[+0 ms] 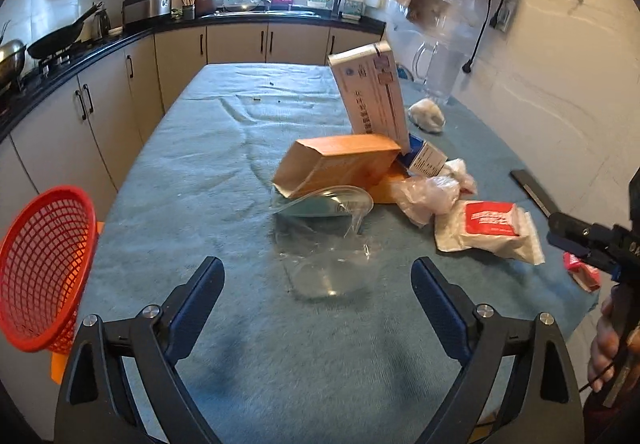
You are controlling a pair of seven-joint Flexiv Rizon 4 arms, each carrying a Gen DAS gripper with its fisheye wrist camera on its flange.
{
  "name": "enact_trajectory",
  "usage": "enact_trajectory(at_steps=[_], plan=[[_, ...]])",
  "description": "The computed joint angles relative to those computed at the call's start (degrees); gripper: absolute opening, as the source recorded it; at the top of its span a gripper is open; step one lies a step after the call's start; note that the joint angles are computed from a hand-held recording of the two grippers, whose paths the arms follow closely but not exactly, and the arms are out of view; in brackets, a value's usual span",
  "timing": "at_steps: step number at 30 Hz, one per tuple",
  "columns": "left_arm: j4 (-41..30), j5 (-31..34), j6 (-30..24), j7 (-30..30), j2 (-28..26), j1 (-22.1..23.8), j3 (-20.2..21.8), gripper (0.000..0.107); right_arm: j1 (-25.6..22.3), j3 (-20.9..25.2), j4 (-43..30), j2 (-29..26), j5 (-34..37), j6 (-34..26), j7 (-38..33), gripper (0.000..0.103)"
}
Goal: Collect trash
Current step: 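Grasp the clear plastic cup with the left tool while the right tool grasps the white paper bag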
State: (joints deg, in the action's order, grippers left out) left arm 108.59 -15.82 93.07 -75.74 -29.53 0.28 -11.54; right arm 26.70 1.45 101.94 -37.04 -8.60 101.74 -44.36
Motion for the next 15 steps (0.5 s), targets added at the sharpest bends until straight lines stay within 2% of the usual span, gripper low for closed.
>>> enact_trajectory(at_steps=[2, 8, 9, 10, 12, 15], plan=[[-3.7, 0.7, -2.6, -1.5, -2.1, -4.7, 5.2, 0.094, -1.1, 1.2, -1.1, -0.8, -0.2, -0.6, 0.2, 0.08], [-11.4, 2.8, -8.9, -6.1, -7.0, -10.4, 12.7, 0.094, -5.5, 5.7, -3.2, -2.6, -0.9, -1.3, 0.5, 0.08], [-11.9, 3.2, -9.0, -6.6, -7.4, -10.4, 12.8, 0.091, -5.7, 5.9, -3.3, -2.8, -0.9, -1.2, 0.6, 0.08], [-12.2, 3.5, -9.3, -7.2, -7.7, -10.5, 13.0, 0.086, -6.5, 6.8, -3.7, -3.1, -1.1, -1.3, 0.6, 0.08], [-12.6, 3.6, -10.8, -7.6, -7.8, -9.5, 12.2, 0.058, -7.9, 8.3, -4.6, -3.8, -1.5, -1.5, 0.5, 0.08], [-13.2, 4.7, -11.5, -9.0, -8.0, -10.0, 13.2, 0.053, -9.2, 9.9, -5.6, -4.8, -1.9, -2.3, 0.5, 0.078]])
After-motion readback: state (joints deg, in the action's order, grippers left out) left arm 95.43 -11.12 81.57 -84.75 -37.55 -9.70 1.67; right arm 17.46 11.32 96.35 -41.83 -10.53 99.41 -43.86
